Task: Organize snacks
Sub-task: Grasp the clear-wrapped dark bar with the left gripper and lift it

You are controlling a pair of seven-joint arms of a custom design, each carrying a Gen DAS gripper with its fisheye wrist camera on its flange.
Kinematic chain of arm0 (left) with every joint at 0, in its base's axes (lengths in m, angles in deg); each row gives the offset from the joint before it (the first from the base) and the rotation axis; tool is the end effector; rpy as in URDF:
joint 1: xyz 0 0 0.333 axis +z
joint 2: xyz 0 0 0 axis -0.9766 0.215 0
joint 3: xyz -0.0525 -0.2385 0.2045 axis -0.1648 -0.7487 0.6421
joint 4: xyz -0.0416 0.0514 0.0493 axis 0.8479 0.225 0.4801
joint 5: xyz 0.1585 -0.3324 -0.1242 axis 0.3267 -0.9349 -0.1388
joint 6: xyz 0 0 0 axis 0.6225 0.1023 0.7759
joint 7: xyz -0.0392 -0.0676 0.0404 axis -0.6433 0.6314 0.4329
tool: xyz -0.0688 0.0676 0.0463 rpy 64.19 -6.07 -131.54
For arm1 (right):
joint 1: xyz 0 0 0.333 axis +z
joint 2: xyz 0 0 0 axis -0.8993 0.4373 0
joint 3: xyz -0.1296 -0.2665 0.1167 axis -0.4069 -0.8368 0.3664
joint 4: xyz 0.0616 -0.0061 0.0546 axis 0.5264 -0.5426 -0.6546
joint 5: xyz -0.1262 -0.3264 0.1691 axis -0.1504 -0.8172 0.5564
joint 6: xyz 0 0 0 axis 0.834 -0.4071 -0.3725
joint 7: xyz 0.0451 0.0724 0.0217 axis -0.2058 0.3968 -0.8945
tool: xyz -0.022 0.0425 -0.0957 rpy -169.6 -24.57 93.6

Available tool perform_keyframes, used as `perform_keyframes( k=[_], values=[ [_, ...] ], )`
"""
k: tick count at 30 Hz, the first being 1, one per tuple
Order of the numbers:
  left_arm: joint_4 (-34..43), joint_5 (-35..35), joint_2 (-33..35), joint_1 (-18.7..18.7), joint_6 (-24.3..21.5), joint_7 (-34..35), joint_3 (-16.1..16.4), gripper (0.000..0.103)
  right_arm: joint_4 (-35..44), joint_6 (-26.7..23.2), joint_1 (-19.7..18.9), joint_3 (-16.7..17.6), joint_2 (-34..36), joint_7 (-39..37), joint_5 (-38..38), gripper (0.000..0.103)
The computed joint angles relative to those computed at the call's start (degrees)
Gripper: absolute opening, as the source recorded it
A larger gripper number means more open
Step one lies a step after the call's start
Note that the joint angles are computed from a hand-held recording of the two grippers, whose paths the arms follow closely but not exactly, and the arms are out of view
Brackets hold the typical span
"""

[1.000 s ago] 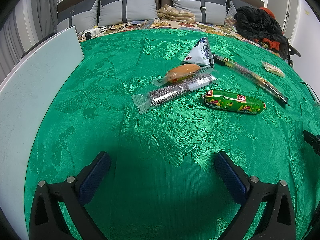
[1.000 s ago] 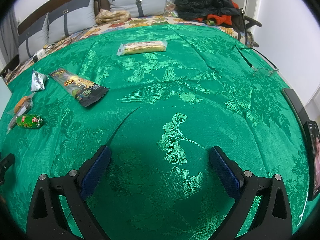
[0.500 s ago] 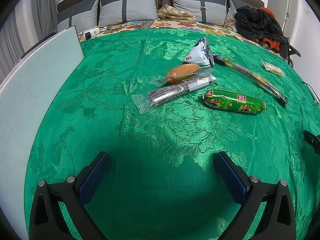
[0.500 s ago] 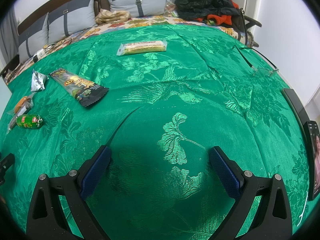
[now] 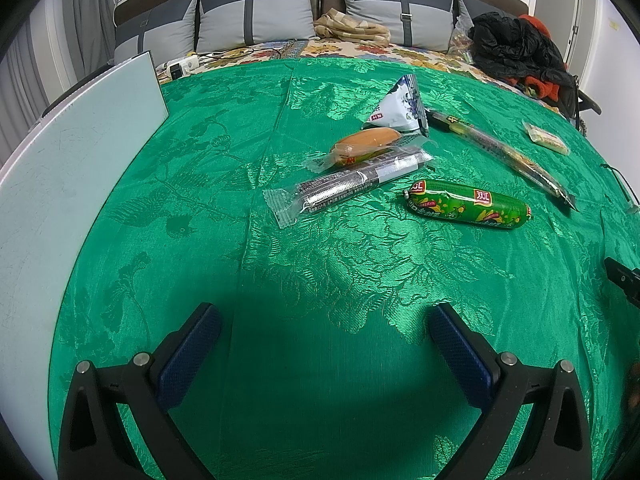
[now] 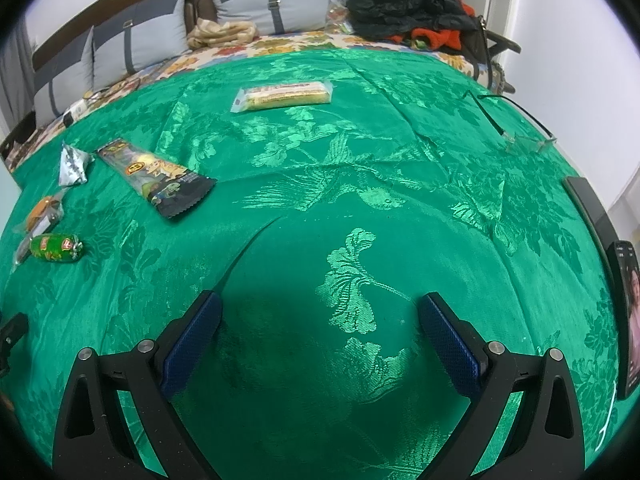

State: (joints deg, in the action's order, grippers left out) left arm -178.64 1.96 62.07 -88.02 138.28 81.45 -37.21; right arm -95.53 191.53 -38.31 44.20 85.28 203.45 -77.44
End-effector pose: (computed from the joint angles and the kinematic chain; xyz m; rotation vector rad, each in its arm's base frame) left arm 0.5930 -0.1208 0.3771 -1.8804 1.8565 -0.6111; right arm 0.5569 0.2906 0.3558 -1.6867 2.0171 -0.6848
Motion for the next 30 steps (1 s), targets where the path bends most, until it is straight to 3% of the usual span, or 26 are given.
perform_keyframes(
  k=[4, 5, 7, 8, 12, 14, 16, 20, 21, 22, 23, 24, 27, 30],
  values=[
    [-0.86, -0.87, -0.49, 0.68, 0.53, 1.50, -0.50, 0.103, -0.19, 0.16, -0.06, -0.05, -0.11, 0.05, -0.08, 0.101],
    [-1.24, -3.68, -0.79, 2.21, 0.36, 5.42, -2.19, 0.103, -0.21, 0.17, -0.07, -0.05, -0.13, 0.05, -0.09, 0.101],
    [0.19, -14.82, -1.11, 7.17, -4.58, 19.65, -8.11, 0.103, -0.18, 0.28, -0.18, -0.08, -0.07, -0.06, -0.06, 0.101],
    [1.85, -18.04, -0.65, 7.96, -6.88, 23.79, -8.90, 0.103, -0.14, 0.25, -0.17, -0.07, -0.05, -0.08, -0.04, 0.101],
    [8.10, -21.24, 1.91, 7.69, -7.07, 31.28, -7.83, 0.102, -0.16, 0.27, -0.15, -0.10, -0.06, -0.07, -0.04, 0.101],
    [13.38, -20.23, 4.83, 6.92, -9.68, 34.52, -7.03, 0.102, -0.13, 0.24, -0.13, -0.10, -0.03, -0.06, -0.05, 0.101],
    [18.65, -21.86, 8.11, 7.63, -13.39, 41.06, -8.20, 0.098, -0.08, 0.22, -0.12, -0.09, 0.01, -0.08, -0.03, 0.101],
    [24.82, -22.85, 12.54, 7.34, -19.18, 51.63, -9.03, 0.071, -0.13, 0.22, -0.10, -0.12, -0.02, -0.05, -0.06, 0.101],
    [25.05, -27.48, 12.79, 9.39, -18.64, 55.56, -11.31, 0.059, -0.13, 0.22, -0.10, -0.12, -0.02, -0.05, -0.06, 0.101],
    [26.59, -29.95, 13.43, 9.98, -21.30, 56.96, -11.75, 0.053, -0.03, 0.18, -0.10, -0.10, 0.04, -0.09, -0.02, 0.101],
    [26.91, -31.93, 13.48, 10.16, -21.99, 57.52, -11.79, 0.035, -0.02, 0.18, -0.09, -0.10, 0.07, -0.09, -0.02, 0.101],
    [26.83, -33.76, 13.25, 10.45, -22.36, 57.91, -11.71, 0.024, -0.07, 0.20, -0.08, -0.13, 0.05, -0.05, -0.07, 0.101],
    [22.72, -37.82, 10.12, 11.14, -21.83, 59.66, -11.51, 0.019, -0.16, 0.25, -0.09, -0.15, -0.01, -0.03, -0.09, 0.101],
    [13.29, -40.44, 3.54, 11.08, -19.36, 60.49, -10.87, 0.019, -0.05, 0.20, -0.07, -0.13, 0.08, -0.05, -0.06, 0.101]
  ],
)
